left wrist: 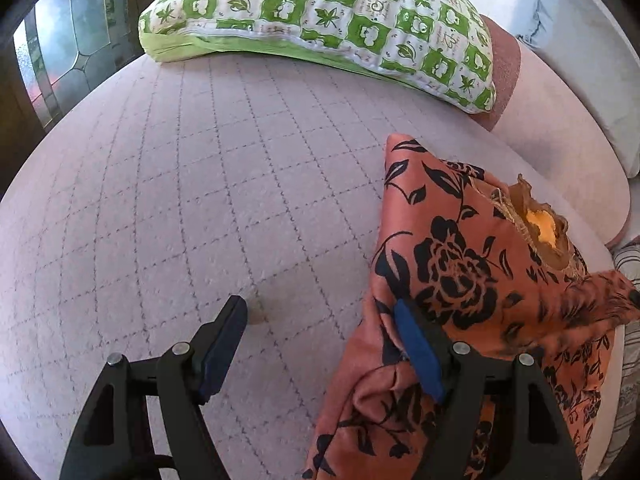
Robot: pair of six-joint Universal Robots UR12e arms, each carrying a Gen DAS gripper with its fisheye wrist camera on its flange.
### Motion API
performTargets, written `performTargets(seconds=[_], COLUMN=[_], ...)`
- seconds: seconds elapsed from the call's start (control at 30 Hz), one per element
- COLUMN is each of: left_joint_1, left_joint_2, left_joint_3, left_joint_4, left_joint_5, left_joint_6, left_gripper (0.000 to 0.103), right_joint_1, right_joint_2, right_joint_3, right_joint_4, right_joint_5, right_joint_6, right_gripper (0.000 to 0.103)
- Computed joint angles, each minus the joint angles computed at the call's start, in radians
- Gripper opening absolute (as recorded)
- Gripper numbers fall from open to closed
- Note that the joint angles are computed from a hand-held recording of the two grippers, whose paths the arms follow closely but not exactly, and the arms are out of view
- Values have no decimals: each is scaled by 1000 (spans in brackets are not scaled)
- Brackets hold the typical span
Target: Fold small clothes
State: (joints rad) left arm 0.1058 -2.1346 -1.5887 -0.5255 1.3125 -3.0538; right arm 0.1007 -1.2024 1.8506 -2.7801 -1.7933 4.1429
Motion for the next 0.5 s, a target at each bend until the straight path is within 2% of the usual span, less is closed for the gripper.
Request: performTargets(seconds=[0.07,0.17,0.23,0.33,0.4,0.47,0.5], left_joint_1=[6,3,1,0,1,-5,-5], left_joint_2=[18,26,34,50,57,61,68], left_joint_3=[-25,-44,-61,-89,-93,-98,-108], left_joint_4=[9,30,51,90,90,129,169], left_joint_5=[1,24,39,71,80,96,77], left_joint_6=[9,23,44,81,83,79,80], left_gripper=[77,77,77,77,77,77,77], right_joint_1=[4,2,-9,-48,-72,-80,-75], right_joint_2=[-28,-34,-24,-17,-42,-72,-89], right_joint_3=[38,80,121,215,250,258,256], right_joint_4=[-35,-41,-54,-253,-292,-259,-242], right_joint_5=[-15,22,75,212,265,261,214], right_joint_6=[-23,-64,-64,-30,1,-11,-31], right_gripper=[7,7,8,11,15,16,18])
